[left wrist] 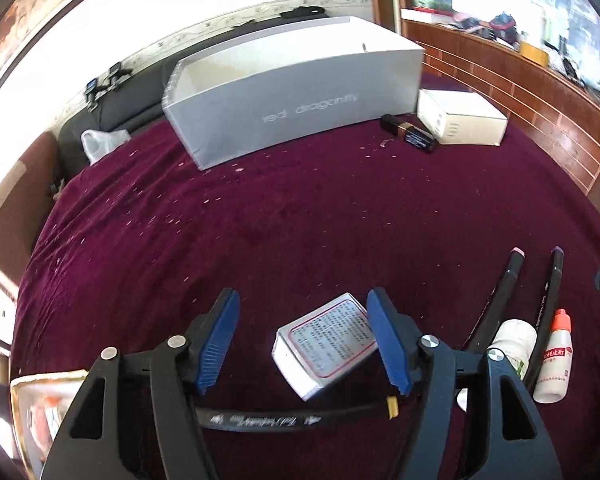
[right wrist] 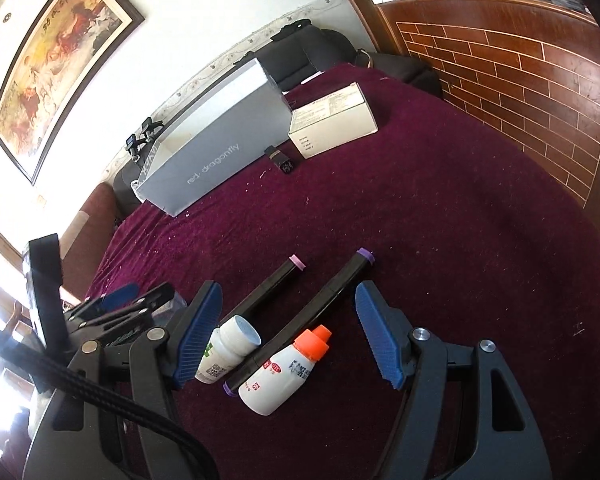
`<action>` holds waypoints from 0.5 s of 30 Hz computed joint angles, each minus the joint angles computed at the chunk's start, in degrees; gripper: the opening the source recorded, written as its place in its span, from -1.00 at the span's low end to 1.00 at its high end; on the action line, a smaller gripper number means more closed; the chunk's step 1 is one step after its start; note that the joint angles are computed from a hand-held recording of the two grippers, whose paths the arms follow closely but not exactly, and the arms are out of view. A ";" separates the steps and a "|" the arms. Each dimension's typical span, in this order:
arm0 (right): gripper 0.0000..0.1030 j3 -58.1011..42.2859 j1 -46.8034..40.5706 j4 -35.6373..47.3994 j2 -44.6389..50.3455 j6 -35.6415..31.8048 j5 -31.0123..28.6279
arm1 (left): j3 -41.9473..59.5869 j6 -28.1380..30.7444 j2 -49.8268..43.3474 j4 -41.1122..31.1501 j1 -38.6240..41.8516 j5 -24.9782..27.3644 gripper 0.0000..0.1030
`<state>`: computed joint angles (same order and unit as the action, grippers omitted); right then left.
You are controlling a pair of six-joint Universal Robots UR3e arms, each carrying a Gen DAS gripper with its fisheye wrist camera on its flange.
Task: Organize objects
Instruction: 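Bring the left gripper around the small white box beside the black marker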
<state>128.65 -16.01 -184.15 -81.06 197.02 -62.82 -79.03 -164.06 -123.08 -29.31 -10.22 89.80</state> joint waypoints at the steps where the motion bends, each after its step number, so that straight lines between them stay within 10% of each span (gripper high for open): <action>1: 0.33 -0.34 0.10 0.40 0.40 -0.05 0.13 | 0.12 0.51 -0.35 0.09 -0.18 -0.40 0.18; 7: 0.33 -0.86 0.17 0.41 1.23 0.08 0.02 | -2.32 4.40 1.18 -1.64 -1.65 0.60 0.17; 15: 0.33 -0.87 -0.42 1.53 1.56 0.05 1.89 | -15.79 4.59 14.27 3.82 5.95 -11.06 0.17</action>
